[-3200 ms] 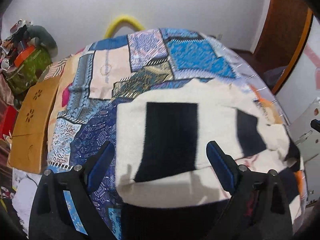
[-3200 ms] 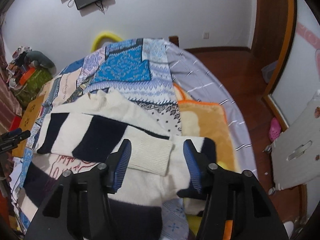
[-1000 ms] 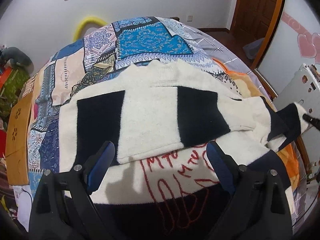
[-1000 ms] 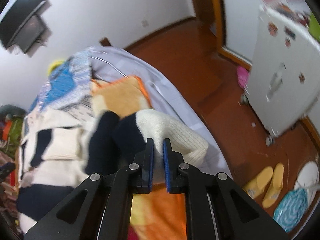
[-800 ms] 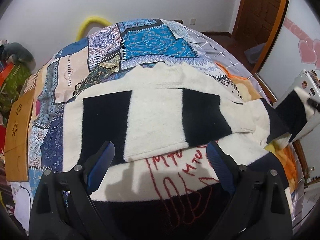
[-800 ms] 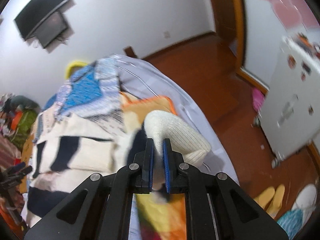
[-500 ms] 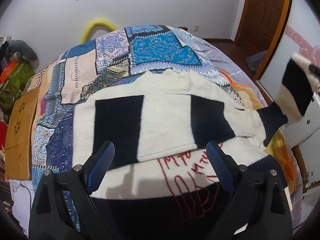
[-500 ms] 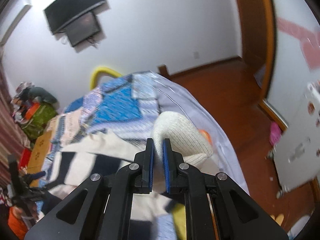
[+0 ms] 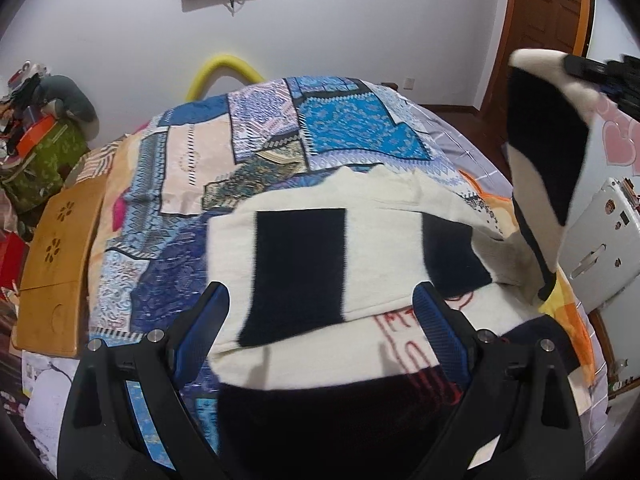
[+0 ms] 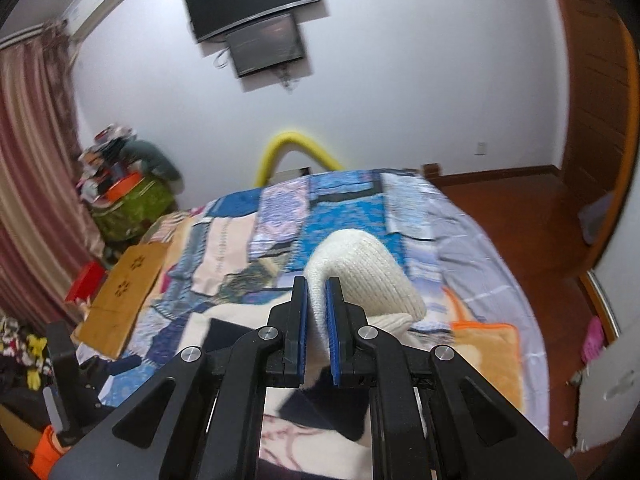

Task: Fold small clothes
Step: 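Lift the sleeve with the right tool and fold it across the sweater body, then lower the cuff onto the sweater and open the right tool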

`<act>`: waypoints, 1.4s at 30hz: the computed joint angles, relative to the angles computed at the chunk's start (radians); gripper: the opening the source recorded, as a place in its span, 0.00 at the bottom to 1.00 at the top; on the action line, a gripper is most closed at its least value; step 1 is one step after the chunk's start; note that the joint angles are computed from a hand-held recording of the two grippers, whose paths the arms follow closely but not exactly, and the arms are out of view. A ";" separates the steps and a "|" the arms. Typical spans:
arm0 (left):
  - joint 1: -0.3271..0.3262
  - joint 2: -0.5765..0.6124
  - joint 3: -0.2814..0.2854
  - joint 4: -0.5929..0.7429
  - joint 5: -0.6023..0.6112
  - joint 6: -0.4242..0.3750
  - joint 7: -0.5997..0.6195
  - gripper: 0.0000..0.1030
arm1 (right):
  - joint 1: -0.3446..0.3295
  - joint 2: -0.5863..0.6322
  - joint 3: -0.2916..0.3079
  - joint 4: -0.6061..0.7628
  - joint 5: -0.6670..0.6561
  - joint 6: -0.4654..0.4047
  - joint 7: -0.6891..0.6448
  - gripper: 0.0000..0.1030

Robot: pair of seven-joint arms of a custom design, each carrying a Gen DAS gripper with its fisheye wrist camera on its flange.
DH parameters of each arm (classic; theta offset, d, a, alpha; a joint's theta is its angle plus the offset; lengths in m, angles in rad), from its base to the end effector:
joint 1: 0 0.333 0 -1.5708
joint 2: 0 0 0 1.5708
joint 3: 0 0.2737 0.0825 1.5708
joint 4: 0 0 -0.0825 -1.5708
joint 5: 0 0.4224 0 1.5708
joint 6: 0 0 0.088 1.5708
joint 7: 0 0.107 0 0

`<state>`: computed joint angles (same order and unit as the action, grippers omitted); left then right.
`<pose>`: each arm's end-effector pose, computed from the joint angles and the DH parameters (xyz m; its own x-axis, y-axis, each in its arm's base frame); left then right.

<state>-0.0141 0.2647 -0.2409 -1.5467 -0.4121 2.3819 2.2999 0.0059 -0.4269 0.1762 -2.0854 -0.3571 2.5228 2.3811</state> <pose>0.6921 -0.1666 0.5184 -0.6795 -0.7334 0.0209 -0.5689 0.5087 -0.6463 0.5184 0.1143 0.6542 -0.2972 -0.9317 -0.2088 -0.5353 0.3437 -0.7716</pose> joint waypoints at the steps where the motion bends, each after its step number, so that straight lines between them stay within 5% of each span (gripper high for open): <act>1: 0.005 -0.002 0.001 -0.001 -0.006 0.000 0.006 0.91 | 0.009 0.034 -0.001 0.025 0.011 0.008 -0.012 0.08; 12: 0.046 0.057 0.022 0.057 0.005 -0.018 -0.007 0.91 | 0.165 0.347 -0.071 0.235 0.173 -0.008 -0.161 0.08; 25: 0.071 0.156 0.017 0.152 0.105 -0.063 -0.099 0.91 | 0.260 0.535 -0.122 0.348 0.285 -0.071 -0.264 0.14; 29: 0.075 0.159 0.013 0.151 0.117 -0.057 -0.103 0.91 | 0.275 0.551 -0.125 0.362 0.312 -0.089 -0.304 0.17; 33: 0.077 0.156 0.012 0.147 0.123 -0.059 -0.110 0.91 | 0.290 0.535 -0.130 0.353 0.285 -0.101 -0.298 0.35; 42: 0.074 0.123 0.004 0.114 0.107 -0.048 -0.088 0.91 | 0.256 0.336 -0.115 0.162 0.178 -0.013 -0.208 0.49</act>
